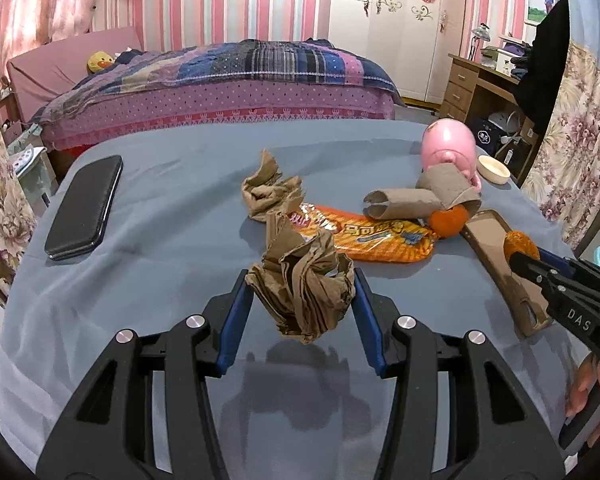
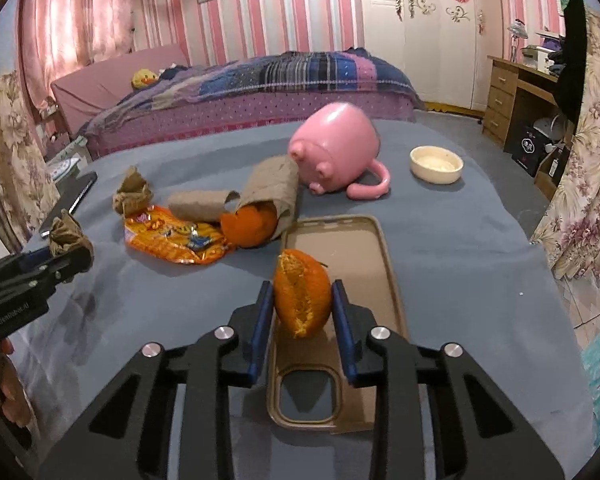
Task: Collect trash
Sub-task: 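Grasp the crumpled brown paper with the left tool while the right tool grasps the orange peel, then carry the brown paper and orange peel over the blue basket with both tools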
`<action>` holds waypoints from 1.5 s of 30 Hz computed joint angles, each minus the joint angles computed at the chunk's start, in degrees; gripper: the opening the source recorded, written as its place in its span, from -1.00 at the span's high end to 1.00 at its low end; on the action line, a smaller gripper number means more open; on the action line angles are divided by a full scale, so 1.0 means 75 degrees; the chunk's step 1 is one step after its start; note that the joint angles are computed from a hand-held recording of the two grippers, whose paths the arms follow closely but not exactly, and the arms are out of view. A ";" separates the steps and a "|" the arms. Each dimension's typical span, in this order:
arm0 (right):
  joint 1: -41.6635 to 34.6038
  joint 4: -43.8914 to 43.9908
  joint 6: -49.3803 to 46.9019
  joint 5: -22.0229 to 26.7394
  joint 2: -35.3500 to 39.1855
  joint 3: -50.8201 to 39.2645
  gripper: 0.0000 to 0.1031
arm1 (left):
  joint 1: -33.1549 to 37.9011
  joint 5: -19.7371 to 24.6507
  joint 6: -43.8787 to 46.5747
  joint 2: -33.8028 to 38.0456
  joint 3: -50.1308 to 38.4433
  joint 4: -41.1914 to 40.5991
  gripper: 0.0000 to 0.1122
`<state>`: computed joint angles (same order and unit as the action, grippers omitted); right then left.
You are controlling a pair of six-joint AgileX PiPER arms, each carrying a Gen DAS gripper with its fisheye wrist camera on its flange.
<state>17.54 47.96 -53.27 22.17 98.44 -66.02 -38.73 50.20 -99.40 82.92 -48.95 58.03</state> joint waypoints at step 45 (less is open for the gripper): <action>-0.7491 0.1317 -0.2969 0.3026 0.0144 -0.1713 0.42 | -0.2596 0.1869 0.2759 0.5380 -0.9005 -0.0698 0.14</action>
